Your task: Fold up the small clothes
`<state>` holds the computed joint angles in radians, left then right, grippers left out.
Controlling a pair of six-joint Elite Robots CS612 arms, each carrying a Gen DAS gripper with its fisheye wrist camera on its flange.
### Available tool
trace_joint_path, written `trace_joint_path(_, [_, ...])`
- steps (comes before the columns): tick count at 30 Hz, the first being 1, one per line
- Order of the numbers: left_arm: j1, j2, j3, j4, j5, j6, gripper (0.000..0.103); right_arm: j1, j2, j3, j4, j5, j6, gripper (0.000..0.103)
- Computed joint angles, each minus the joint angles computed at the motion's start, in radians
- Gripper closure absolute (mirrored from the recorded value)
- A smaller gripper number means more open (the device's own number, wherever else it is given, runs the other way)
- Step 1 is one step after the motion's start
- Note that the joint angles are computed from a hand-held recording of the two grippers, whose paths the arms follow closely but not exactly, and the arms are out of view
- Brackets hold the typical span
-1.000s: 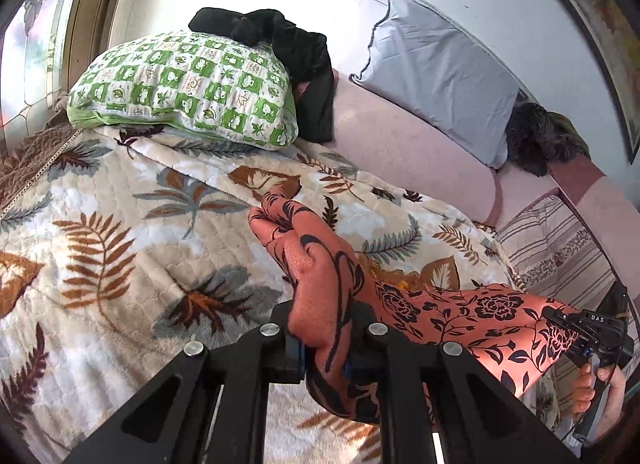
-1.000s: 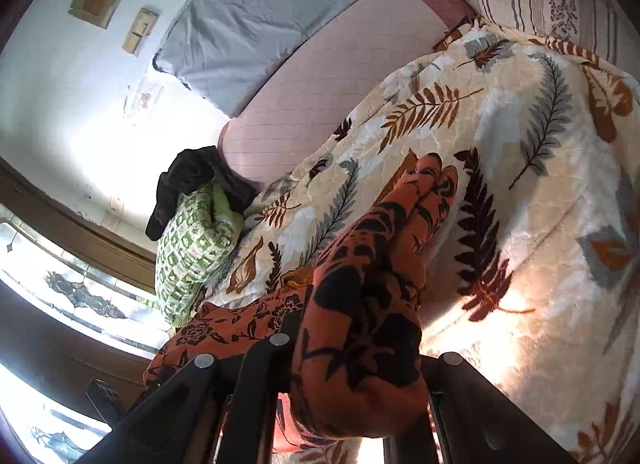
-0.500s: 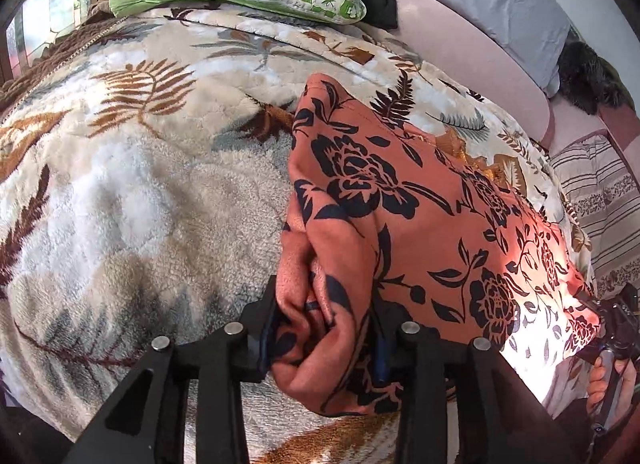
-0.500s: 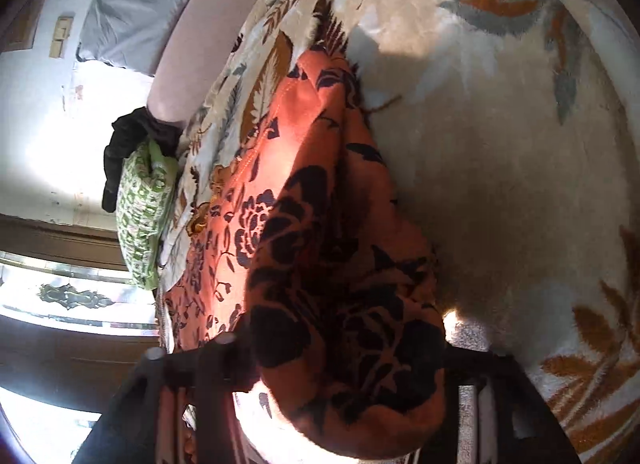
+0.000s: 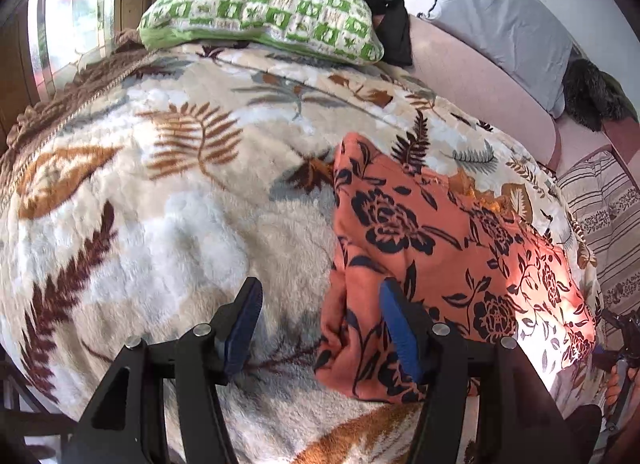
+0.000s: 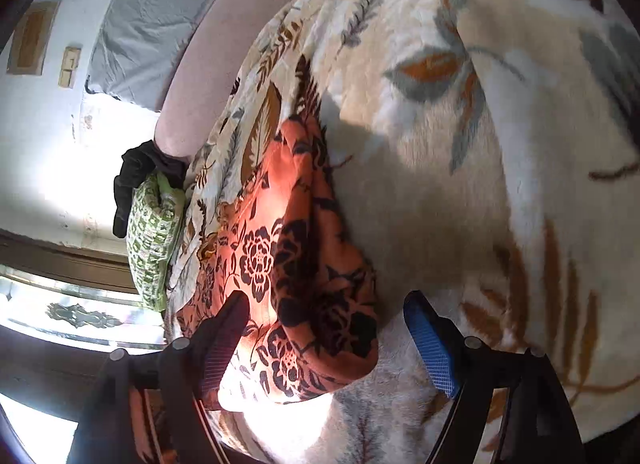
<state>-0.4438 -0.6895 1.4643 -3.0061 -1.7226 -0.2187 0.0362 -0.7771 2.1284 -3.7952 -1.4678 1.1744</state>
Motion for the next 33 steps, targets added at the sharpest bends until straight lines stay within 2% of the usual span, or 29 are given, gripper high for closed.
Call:
trace_joint_path(2, [0.004,0.023,-0.056,0.014,-0.021,0.054,0.041,-0.013,-0.031,-0.013,0.067,-0.018,-0.104,0.021])
trace_joint_path(4, [0.003,0.059,-0.136,0.064,-0.04,0.103,0.041,-0.031,-0.046,-0.053,0.144,-0.005,-0.203,0.021])
trace_joint_path(7, [0.003,0.123,-0.275,0.195,-0.093,0.172,0.041,-0.063,-0.035,-0.131,0.233,0.065,-0.334,0.021])
trace_joint_path(9, [-0.004,0.159,-0.351,0.276,-0.08,0.196,0.041,-0.071,-0.027,-0.178,0.32,0.059,-0.382,0.021])
trace_joint_path(11, [-0.004,0.189,-0.405,0.327,-0.102,0.217,0.041,-0.078,-0.015,-0.219,0.386,0.054,-0.416,0.022])
trace_joint_path(12, [-0.007,0.2,-0.423,0.345,-0.09,0.219,0.045,-0.075,-0.007,-0.237,0.408,0.033,-0.422,0.022])
trace_joint_path(13, [-0.01,0.207,-0.437,0.359,-0.085,0.235,0.063,-0.076,-0.001,-0.25,0.428,0.031,-0.433,0.026])
trace_joint_path(14, [-0.014,0.213,-0.449,0.378,-0.073,0.257,0.075,-0.078,0.003,-0.257,0.441,0.038,-0.443,0.043])
trace_joint_path(15, [-0.019,0.215,-0.456,0.393,-0.047,0.274,0.097,-0.082,0.005,-0.262,0.46,0.053,-0.462,0.058])
trace_joint_path(16, [-0.02,0.216,-0.458,0.398,-0.046,0.284,0.099,-0.077,0.004,-0.275,0.506,0.046,-0.493,0.081])
trace_joint_path(17, [-0.019,0.213,-0.452,0.381,-0.054,0.29,0.1,-0.067,0.0,-0.286,0.545,0.016,-0.53,0.088])
trace_joint_path(18, [-0.021,0.203,-0.434,0.34,-0.046,0.302,0.1,-0.057,-0.004,-0.298,0.575,-0.011,-0.562,0.094])
trace_joint_path(19, [-0.023,0.192,-0.412,0.279,-0.042,0.316,0.1,-0.046,-0.012,-0.299,0.58,-0.05,-0.585,0.095])
trace_joint_path(21, [-0.024,0.175,-0.384,0.181,-0.042,0.32,0.1,-0.018,-0.034,-0.289,0.538,-0.153,-0.623,0.095])
trace_joint_path(22, [-0.024,0.178,-0.39,0.165,-0.047,0.321,0.1,-0.009,-0.043,-0.284,0.513,-0.197,-0.636,0.095])
trace_joint_path(24, [-0.029,0.202,-0.428,0.198,-0.026,0.335,0.099,-0.003,-0.045,-0.294,0.513,-0.265,-0.632,0.095])
trace_joint_path(25, [-0.036,0.222,-0.463,0.272,0.021,0.339,0.097,-0.005,-0.037,-0.305,0.534,-0.286,-0.618,0.095])
trace_joint_path(26, [-0.041,0.241,-0.496,0.356,0.067,0.335,0.096,-0.011,-0.024,-0.318,0.562,-0.286,-0.6,0.093])
trace_joint_path(27, [-0.042,0.251,-0.507,0.398,0.093,0.322,0.094,-0.024,-0.011,-0.329,0.609,-0.244,-0.576,0.091])
trace_joint_path(28, [-0.038,0.246,-0.5,0.398,0.078,0.31,0.094,-0.043,0.002,-0.331,0.64,-0.168,-0.543,0.091])
trace_joint_path(29, [-0.034,0.229,-0.469,0.356,0.062,0.295,0.09,-0.053,0.012,-0.322,0.629,-0.125,-0.501,0.091])
trace_joint_path(31, [-0.025,0.187,-0.407,0.306,0.026,0.288,0.063,-0.05,0.008,-0.278,0.518,-0.137,-0.433,0.089])
trace_joint_path(33, [-0.025,0.129,-0.311,0.199,0.043,0.292,0.053,-0.042,-0.018,-0.236,0.472,-0.163,-0.404,0.081])
